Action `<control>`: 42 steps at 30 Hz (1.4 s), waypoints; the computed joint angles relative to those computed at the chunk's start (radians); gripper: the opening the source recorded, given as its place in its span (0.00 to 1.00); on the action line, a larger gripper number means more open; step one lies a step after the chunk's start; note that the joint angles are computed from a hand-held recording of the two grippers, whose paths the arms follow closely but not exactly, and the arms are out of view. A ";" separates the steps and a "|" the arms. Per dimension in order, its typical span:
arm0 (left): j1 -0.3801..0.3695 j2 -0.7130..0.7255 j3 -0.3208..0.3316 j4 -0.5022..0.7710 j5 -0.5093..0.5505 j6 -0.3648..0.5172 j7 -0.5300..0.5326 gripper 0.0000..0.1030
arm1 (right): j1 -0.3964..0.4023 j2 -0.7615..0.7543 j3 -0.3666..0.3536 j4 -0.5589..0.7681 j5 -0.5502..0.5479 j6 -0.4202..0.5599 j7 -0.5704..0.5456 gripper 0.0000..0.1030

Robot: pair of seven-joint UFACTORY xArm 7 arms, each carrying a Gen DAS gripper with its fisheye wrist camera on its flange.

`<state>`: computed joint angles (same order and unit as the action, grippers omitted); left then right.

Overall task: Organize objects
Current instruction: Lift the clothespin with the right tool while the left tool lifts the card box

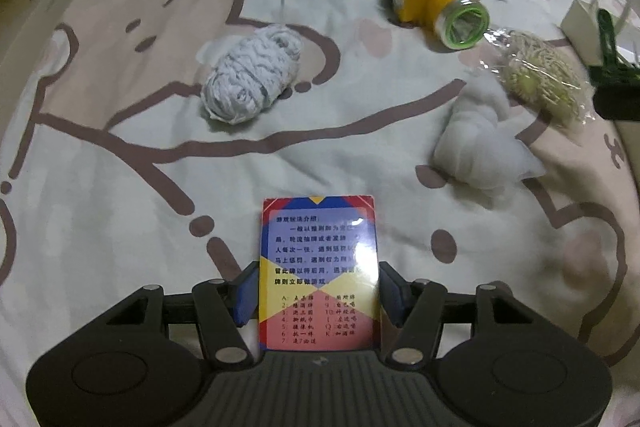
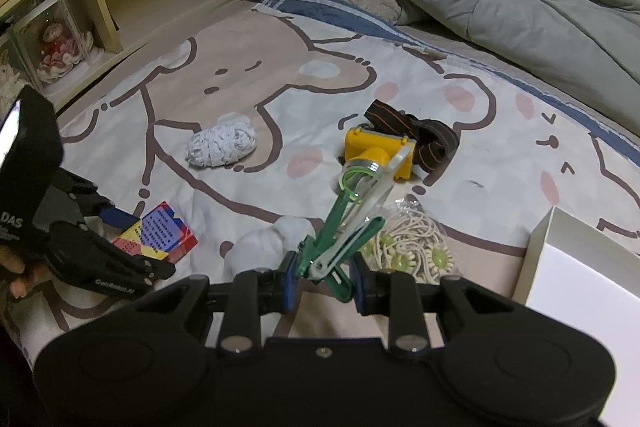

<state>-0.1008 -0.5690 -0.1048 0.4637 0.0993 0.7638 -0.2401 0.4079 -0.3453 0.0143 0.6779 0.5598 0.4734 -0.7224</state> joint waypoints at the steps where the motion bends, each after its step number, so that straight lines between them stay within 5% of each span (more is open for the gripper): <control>1: 0.000 0.001 0.002 0.000 -0.003 -0.004 -0.002 0.59 | -0.001 0.002 0.002 0.000 -0.003 0.001 0.000 0.27; 19: 0.032 -0.098 -0.032 0.036 0.015 -0.137 -0.122 0.58 | 0.015 -0.030 -0.013 -0.027 0.008 -0.129 0.042 0.27; 32: 0.073 -0.095 -0.109 0.089 0.085 -0.251 -0.297 0.58 | 0.115 -0.099 -0.118 -0.078 0.057 -0.288 -0.004 0.27; 42: 0.052 -0.035 -0.149 0.139 0.122 -0.288 -0.377 0.58 | 0.140 -0.158 -0.211 -0.107 0.027 -0.320 0.016 0.27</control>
<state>-0.0488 -0.6038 -0.2536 0.6032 0.2211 0.4759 -0.6172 0.5474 -0.5029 -0.1969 0.5712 0.5868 0.1532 -0.7059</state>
